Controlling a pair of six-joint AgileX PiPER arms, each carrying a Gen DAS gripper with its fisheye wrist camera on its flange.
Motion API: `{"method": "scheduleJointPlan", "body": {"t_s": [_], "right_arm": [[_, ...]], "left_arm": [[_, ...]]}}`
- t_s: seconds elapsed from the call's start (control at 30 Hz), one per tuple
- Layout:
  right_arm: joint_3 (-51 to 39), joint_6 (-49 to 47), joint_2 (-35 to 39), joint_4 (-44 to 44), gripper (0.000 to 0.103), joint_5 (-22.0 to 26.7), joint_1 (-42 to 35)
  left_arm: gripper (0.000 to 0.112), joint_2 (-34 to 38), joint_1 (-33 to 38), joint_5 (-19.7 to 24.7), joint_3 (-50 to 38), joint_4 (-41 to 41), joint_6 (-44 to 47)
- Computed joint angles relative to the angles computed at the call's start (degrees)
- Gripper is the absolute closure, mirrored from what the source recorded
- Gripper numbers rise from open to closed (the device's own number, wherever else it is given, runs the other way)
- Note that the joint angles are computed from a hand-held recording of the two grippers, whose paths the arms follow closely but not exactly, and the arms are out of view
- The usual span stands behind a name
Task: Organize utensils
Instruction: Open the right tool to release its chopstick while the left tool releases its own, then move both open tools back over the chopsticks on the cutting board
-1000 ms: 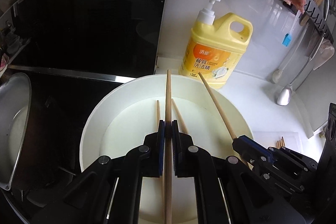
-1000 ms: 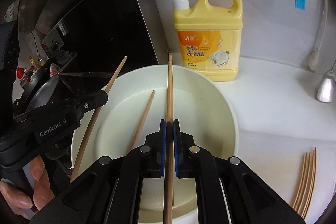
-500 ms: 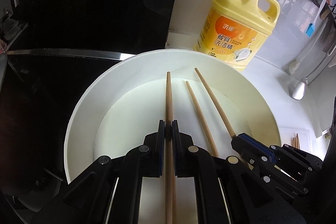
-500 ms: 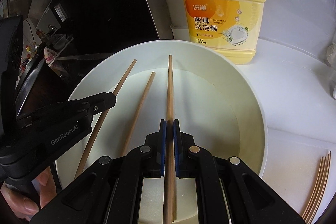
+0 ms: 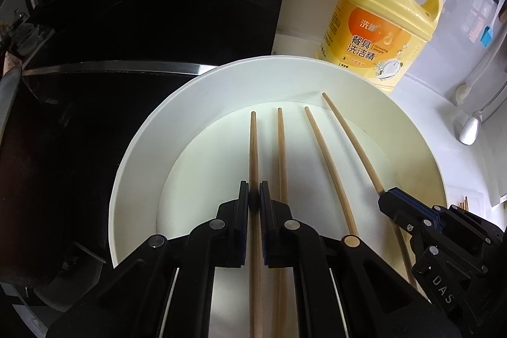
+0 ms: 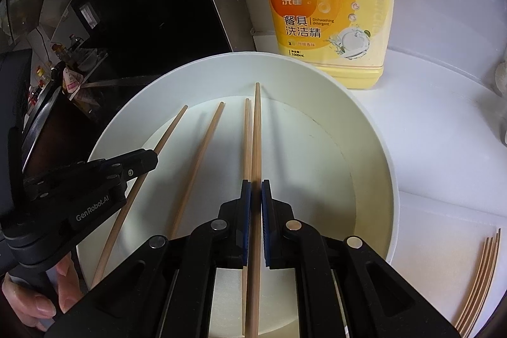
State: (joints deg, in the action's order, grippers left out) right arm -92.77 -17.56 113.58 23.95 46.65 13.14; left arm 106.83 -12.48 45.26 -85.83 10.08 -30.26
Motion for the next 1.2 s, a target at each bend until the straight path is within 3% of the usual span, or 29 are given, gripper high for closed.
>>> {"method": "scheduleJointPlan", "body": {"t_s": [0.07, 0.13, 0.2, 0.27, 0.4, 0.9, 1.2], "right_arm": [[0.0, -0.2, -0.4, -0.2, 0.093, 0.0, 0.0], [0.5, 0.0, -1.3, -0.7, 0.080, -0.5, -0.2], [1.0, 0.0, -2.2, -1.0, 0.078, -1.0, -0.5], [1.3, 0.5, -2.9, -1.4, 0.077, -1.0, -1.0], [1.8, 1.0, -4.3, -1.6, 0.066, -0.5, -1.8], [6.6, 0.1, -9.8, 0.0, 0.044, -1.0, -3.7], [11.6, 3.8, -15.5, -2.9, 0.038, -3.2, -5.5]], "left_arm": [[0.103, -0.7, -0.3, 0.1, 0.5, 0.9, -0.8], [0.089, -1.7, -1.0, 0.3, 1.2, 3.4, -3.0], [0.052, -3.1, -1.8, 0.6, 2.2, 6.3, -5.9], [0.043, -4.9, -2.1, 0.2, 3.7, 9.0, -8.6], [0.033, -6.8, -1.6, 1.5, 4.5, 8.9, -9.3], [0.025, -11.2, -2.0, 3.3, 6.5, 6.2, -6.6], [0.025, -12.3, -2.5, 3.8, 5.1, 2.9, -0.7]]}}
